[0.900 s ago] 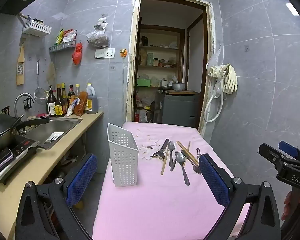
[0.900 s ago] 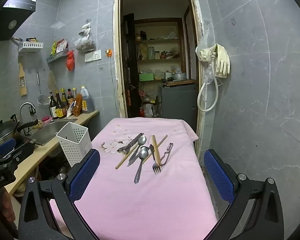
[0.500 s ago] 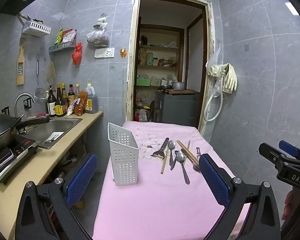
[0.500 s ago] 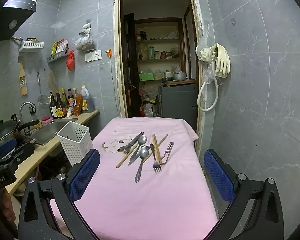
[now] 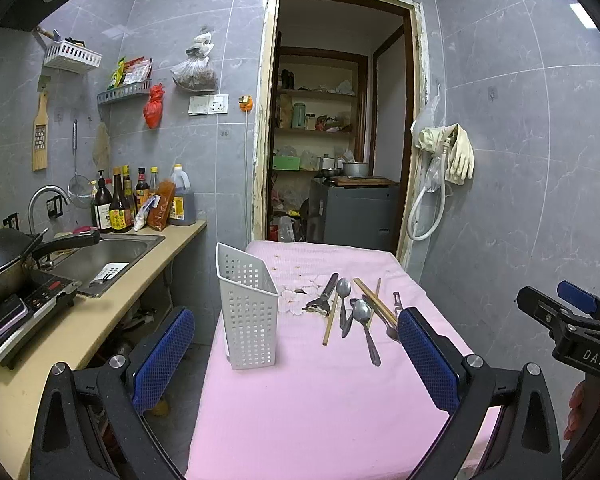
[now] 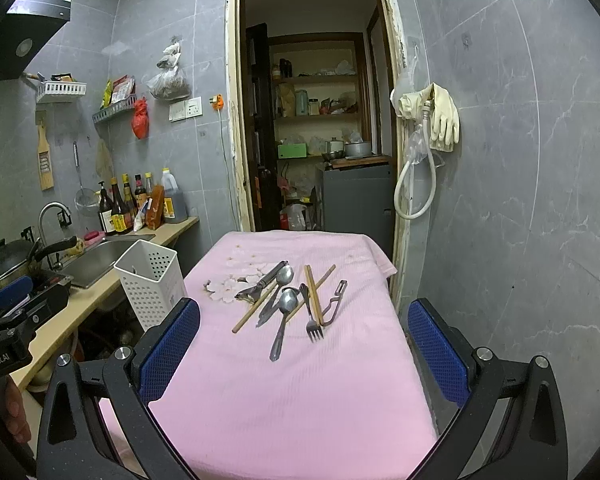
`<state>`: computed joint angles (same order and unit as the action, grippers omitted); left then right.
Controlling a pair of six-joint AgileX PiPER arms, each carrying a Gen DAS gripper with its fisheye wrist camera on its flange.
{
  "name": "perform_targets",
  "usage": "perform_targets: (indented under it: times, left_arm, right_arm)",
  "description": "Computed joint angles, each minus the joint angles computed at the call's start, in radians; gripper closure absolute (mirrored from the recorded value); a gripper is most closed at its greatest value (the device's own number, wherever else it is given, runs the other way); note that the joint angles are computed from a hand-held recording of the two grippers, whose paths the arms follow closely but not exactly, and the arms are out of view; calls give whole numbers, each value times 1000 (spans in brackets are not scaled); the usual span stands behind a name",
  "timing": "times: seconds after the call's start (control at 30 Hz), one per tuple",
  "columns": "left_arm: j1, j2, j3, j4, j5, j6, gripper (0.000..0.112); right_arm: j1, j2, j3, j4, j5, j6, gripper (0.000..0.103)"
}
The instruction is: Organize utensils
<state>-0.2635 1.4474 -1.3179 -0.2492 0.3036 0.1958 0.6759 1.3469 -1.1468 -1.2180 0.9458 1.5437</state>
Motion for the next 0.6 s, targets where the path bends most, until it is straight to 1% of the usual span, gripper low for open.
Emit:
perform_targets:
  times: [0.3, 0.33, 0.37, 0.6]
  left_arm:
    - [6, -3, 1, -32, 5, 31, 10]
    - [6, -3, 1, -33, 5, 32, 10]
    - [0, -4, 16, -30, -10, 29, 10]
    - [-2, -4, 12, -16, -5, 15, 10]
  right_arm:
    - [-6, -4, -10, 13, 1, -18, 1]
    - [-9, -3, -1, 7, -6, -8, 1]
    - [-12, -2, 6, 2, -12, -1, 1]
    - [-15, 2, 5, 5, -18, -3, 1]
